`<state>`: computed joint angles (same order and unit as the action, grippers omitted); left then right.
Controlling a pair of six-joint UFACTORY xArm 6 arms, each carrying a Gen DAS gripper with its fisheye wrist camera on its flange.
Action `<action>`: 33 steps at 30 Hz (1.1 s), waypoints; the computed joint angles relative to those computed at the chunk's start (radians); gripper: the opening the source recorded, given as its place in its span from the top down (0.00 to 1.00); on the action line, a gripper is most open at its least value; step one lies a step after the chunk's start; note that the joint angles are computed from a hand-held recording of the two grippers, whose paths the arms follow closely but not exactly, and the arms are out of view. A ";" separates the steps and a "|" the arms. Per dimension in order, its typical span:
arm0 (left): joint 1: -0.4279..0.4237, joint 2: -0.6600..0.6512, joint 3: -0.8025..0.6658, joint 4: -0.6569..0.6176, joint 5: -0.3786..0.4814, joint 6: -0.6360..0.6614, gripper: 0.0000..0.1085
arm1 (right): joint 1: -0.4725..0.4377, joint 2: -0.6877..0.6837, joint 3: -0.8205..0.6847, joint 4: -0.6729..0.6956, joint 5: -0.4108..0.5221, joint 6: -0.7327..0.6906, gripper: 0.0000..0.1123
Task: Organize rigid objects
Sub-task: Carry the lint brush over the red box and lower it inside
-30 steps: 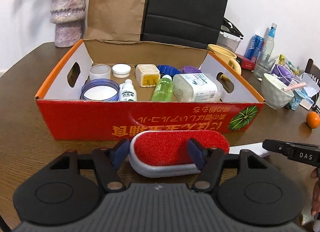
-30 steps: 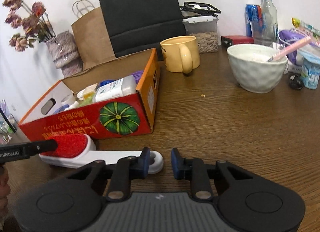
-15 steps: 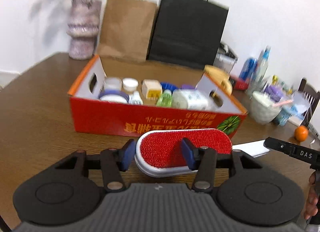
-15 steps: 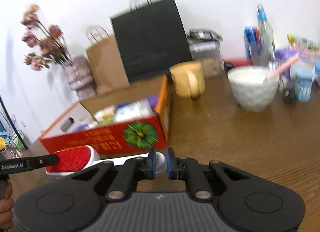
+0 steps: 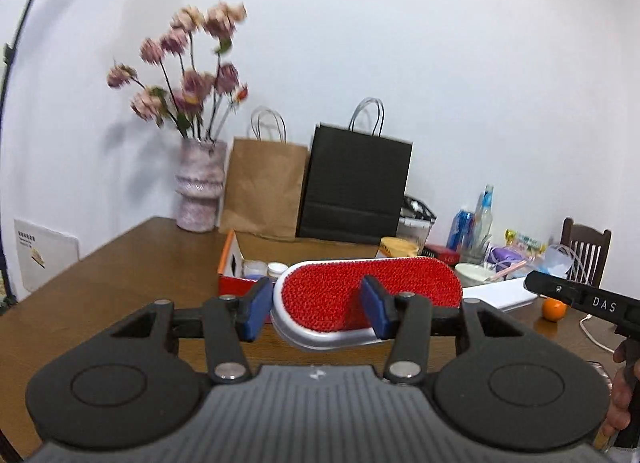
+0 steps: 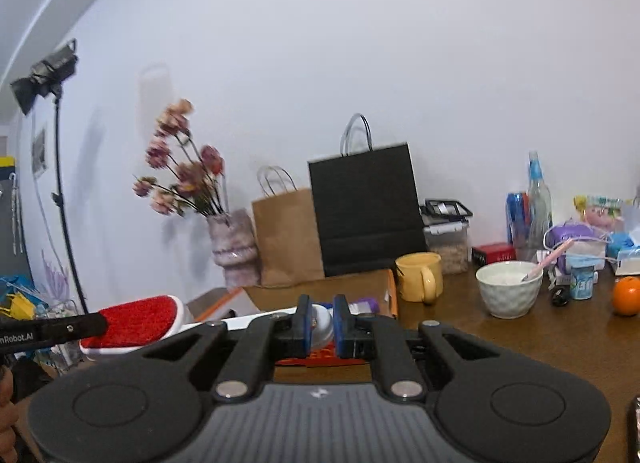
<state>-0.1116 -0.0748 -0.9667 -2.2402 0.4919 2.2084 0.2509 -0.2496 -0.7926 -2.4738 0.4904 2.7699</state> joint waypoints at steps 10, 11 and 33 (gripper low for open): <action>0.054 -0.122 0.119 0.047 0.032 -0.048 0.55 | 0.083 -0.108 0.092 0.097 0.040 -0.087 0.90; 0.054 -0.116 0.111 0.048 0.034 -0.047 0.55 | 0.081 -0.106 0.089 0.096 0.043 -0.084 0.90; -0.068 0.549 -0.868 1.050 -0.107 -1.158 0.55 | -0.235 0.466 -0.754 0.587 -0.406 -0.702 0.90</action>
<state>-0.1792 0.4747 -1.8350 -1.1900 0.3851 1.0500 0.0156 0.2168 -1.5468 -1.8865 0.0844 2.0681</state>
